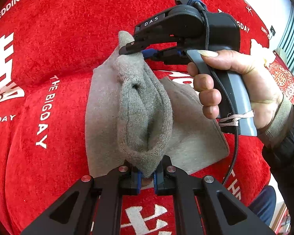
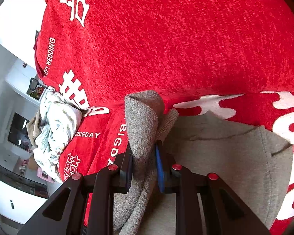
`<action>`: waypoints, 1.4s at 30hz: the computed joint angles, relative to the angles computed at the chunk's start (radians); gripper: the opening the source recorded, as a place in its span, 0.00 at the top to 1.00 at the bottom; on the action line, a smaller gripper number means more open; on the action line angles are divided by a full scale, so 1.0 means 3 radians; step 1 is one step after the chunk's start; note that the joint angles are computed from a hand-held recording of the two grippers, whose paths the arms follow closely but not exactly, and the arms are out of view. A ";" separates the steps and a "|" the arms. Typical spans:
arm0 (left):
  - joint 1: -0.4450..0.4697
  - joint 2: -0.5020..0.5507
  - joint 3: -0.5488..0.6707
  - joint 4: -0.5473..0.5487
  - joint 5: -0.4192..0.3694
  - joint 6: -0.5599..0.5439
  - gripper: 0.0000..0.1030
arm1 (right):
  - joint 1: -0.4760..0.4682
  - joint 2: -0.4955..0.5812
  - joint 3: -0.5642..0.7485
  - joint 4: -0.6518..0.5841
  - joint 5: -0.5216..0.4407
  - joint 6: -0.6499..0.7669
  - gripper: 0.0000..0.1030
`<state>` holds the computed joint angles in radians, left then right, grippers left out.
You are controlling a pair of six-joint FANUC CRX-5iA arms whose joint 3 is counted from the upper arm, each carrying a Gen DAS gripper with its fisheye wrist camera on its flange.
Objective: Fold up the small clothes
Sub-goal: 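Hold the folded sweater with both grippers and press the fold down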
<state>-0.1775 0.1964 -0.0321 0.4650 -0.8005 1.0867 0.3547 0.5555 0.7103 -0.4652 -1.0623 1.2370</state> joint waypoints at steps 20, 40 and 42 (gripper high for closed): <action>-0.0272 0.0140 0.0298 -0.0259 -0.0097 0.0082 0.91 | -0.0267 -0.0220 -0.0301 -0.0208 0.0055 0.0333 0.79; -0.0386 0.0253 0.0477 -0.0262 -0.0195 -0.0014 0.91 | -0.0469 -0.0367 -0.0504 -0.0310 0.0081 0.0497 0.79; -0.0372 0.0269 0.0480 -0.0174 -0.0238 -0.0052 0.91 | -0.0473 -0.0351 -0.0478 -0.0271 0.0037 0.0517 0.79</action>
